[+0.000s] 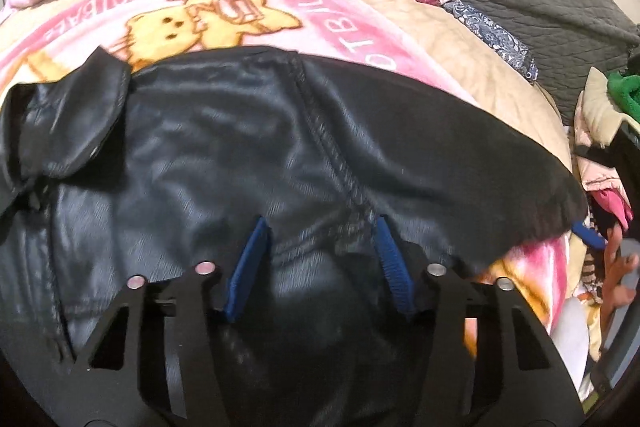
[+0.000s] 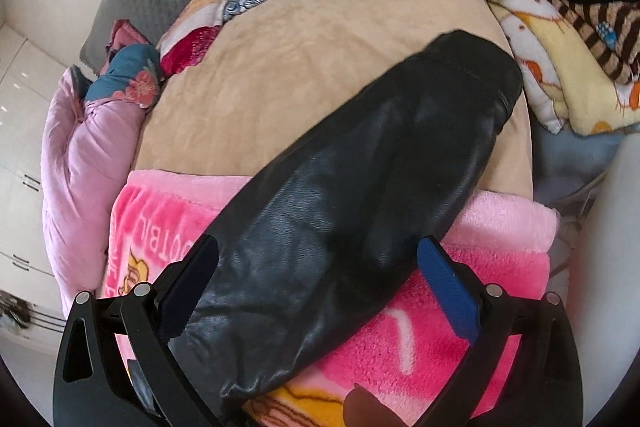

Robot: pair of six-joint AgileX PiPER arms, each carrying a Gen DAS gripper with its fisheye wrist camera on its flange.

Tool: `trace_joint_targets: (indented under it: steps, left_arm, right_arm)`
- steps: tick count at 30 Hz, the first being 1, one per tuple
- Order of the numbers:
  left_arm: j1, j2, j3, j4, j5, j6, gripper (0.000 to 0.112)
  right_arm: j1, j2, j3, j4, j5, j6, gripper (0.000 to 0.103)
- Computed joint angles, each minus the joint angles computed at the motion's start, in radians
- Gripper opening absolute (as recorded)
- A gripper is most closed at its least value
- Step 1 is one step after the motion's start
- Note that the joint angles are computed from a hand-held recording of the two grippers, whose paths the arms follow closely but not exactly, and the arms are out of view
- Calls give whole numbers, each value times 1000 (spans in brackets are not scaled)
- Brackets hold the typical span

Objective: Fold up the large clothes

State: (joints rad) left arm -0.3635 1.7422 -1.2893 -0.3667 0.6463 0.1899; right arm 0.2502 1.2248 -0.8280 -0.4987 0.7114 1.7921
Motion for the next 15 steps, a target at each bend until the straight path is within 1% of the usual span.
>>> trace_joint_targets:
  steps: [3, 5, 7, 9, 12, 13, 14, 15]
  left_arm:
    - [-3, 61, -69, 6, -2, -18, 44]
    - [-2, 101, -115, 24, 2, -41, 43]
    - [4, 148, -177, 32, 10, -58, 43]
    - [10, 187, -236, 47, 21, -86, 43]
    - [19, 247, -329, 81, 41, -143, 43]
    - [21, 275, -369, 100, 51, -164, 43]
    - [19, 295, -397, 125, 52, -186, 43]
    - [18, 313, -419, 146, 51, -203, 43]
  right_arm:
    - [-40, 14, 17, 30, -37, -30, 99]
    - [-73, 20, 36, 50, -74, -56, 99]
    - [-109, 23, 57, 74, -131, -82, 99]
    - [-127, 28, 65, 77, -158, -90, 99]
    - [-144, 24, 86, 70, -187, -59, 99]
    - [-139, 10, 99, 43, -196, -12, 99]
    - [-134, -4, 108, 20, -188, 25, 99]
    - [-114, -17, 110, -29, -152, 95, 99]
